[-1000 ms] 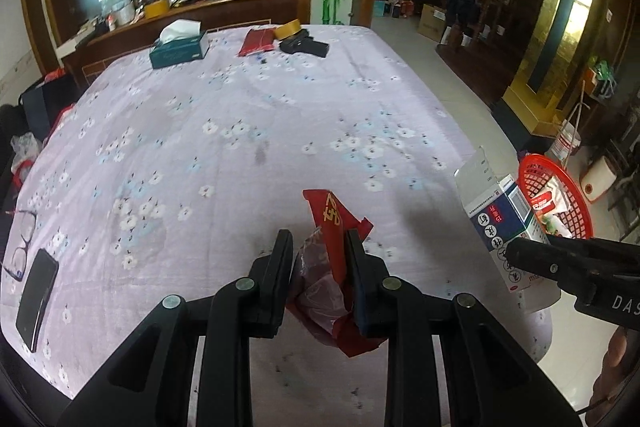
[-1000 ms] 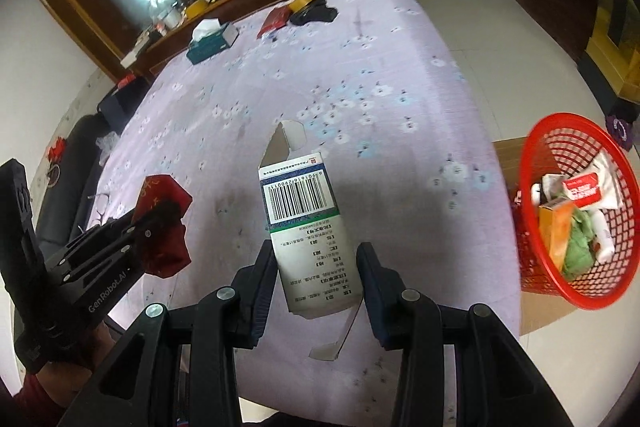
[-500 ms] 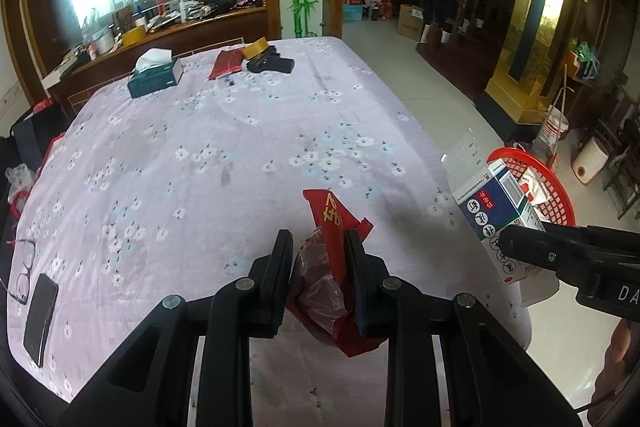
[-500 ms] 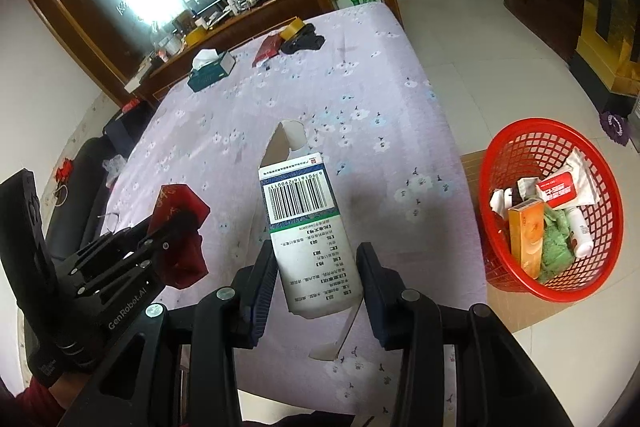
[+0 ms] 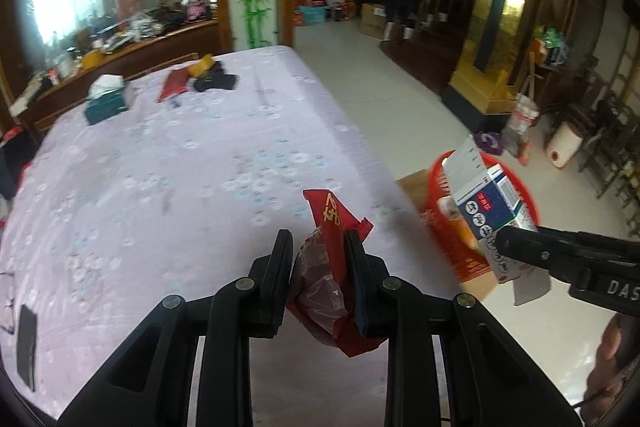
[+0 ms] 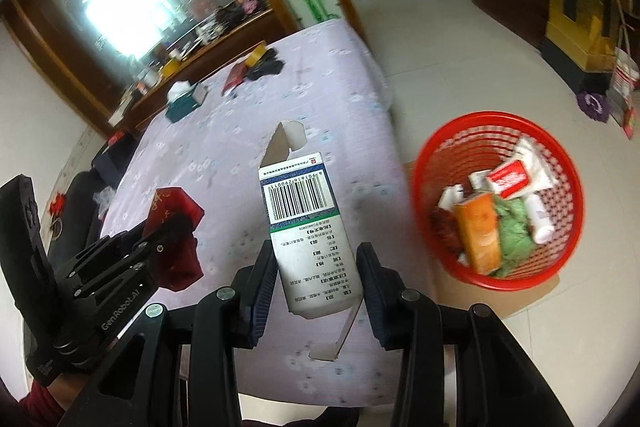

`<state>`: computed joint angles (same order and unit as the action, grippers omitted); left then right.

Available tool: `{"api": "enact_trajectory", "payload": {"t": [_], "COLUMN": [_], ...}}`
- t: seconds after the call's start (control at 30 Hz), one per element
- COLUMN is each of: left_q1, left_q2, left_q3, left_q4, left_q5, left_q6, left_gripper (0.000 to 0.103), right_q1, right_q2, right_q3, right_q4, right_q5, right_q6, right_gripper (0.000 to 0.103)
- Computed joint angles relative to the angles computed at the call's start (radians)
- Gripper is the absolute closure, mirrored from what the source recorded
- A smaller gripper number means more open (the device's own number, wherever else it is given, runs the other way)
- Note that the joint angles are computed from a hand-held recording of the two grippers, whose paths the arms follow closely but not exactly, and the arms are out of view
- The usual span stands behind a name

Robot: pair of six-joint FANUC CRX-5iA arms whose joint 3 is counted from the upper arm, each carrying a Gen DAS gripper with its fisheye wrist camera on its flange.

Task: Collect trash
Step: 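Carry the red-pink wrapper and white medicine box over the red wastebasket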

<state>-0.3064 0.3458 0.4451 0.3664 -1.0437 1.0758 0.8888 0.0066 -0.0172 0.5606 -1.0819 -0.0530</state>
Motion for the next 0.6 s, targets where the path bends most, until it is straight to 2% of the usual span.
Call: {"api": "enact_trajectory", "payload": {"t": [0.13, 0.3, 0.47, 0.6], "left_q1": [-0.021, -0.063, -0.113, -0.151], "left_q2": [0.052, 0.117, 0.237, 0.328], "left_q3": [0.067, 0.168, 0.350, 0.496], "left_q4": [0.060, 0.081, 0.117, 0.108], "left_q5": [-0.056, -0.117, -0.239, -0.306], "left_q6": [-0.009, -0.018, 0.014, 0.041], "left_gripper": [0.078, 0.078, 0.078, 0.078], "right_q1": [0.005, 0.006, 0.005, 0.001], "right_q2": [-0.054, -0.120, -0.178, -0.227], "right_q3": [-0.054, -0.121, -0.173, -0.217], "right_q4": [0.040, 0.084, 0.111, 0.128], "right_q5": [-0.037, -0.081, -0.125, -0.147], "right_q6": [-0.069, -0.166, -0.252, -0.308], "right_gripper": [0.059, 0.059, 0.059, 0.059]}}
